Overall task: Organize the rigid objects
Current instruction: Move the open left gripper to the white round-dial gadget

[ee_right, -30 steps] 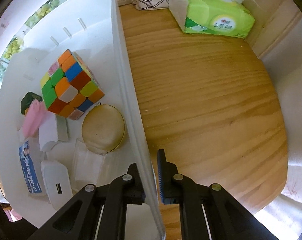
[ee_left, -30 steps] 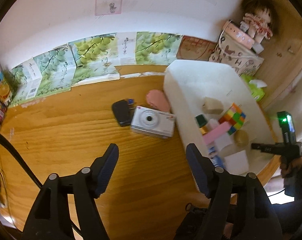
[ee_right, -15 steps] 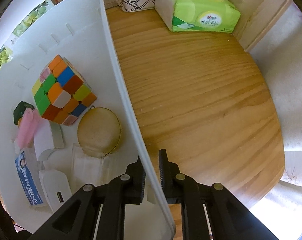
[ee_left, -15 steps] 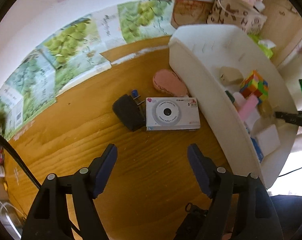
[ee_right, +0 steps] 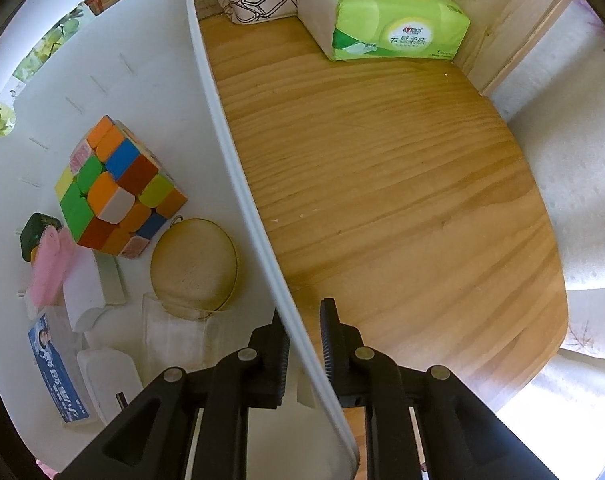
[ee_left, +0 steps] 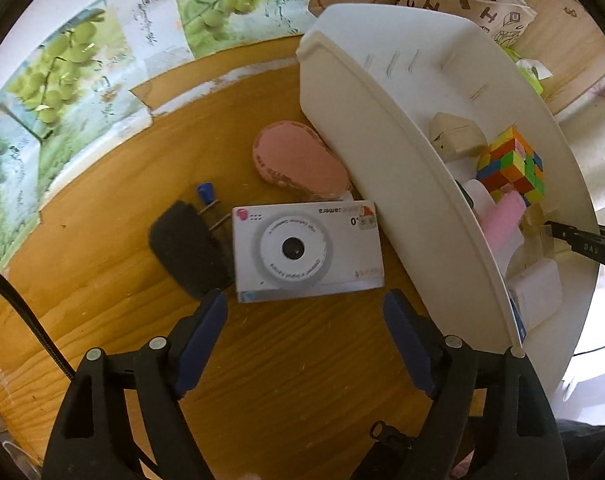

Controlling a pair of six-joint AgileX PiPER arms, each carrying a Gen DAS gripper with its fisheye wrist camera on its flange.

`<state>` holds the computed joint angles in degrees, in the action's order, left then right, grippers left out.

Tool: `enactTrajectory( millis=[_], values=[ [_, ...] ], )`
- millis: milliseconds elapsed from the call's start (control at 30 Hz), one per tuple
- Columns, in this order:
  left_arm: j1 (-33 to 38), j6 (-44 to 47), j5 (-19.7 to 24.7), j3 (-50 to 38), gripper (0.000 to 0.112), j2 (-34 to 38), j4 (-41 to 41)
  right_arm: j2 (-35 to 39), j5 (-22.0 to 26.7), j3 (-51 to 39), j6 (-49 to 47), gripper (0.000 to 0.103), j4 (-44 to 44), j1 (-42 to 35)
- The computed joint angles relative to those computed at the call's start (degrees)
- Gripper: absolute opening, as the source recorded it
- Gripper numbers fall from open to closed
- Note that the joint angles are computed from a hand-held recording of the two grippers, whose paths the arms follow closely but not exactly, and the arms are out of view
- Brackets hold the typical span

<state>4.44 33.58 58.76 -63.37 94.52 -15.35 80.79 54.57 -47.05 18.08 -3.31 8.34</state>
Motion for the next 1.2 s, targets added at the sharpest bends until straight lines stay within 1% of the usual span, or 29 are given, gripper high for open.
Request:
enactTrajectory(
  millis=[167, 433, 633, 933, 1100, 1200],
  values=[
    [-0.7, -0.9, -0.3, -0.8, 0.083, 2.0, -0.4, -0.3, 1.6, -1.2, -0.1, 0.015, 0.0, -0.4],
    [-1.8, -2.6, -1.4, -1.2, 0.090, 2.9, -0.5, 0.7, 1.8, -1.8, -0.3, 0.016, 0.0, -0.5],
    [-3.9, -5.3, -3.6, -0.8, 0.096, 3.8, 0.3, 0.8, 1.7, -1.9, 0.0, 0.016, -0.1, -0.5],
    [-1.0, -4.9, -2.7, -2.0, 0.097, 7.4, -5.1, 1.4, 2.0, -2.3, -0.7, 0.016, 0.1, -0.9],
    [-0.7, -3.8, -4.0, -2.1, 0.098, 7.7, -5.7, 1.4, 2.1, -2.1, -1.1, 0.015, 0.3, -0.9],
    [-1.0, -4.6, -5.1, -2.5, 0.098, 8.2, -5.6, 1.6, 2.3, -2.3, -1.6, 0.015, 0.6, -1.1]
  ],
)
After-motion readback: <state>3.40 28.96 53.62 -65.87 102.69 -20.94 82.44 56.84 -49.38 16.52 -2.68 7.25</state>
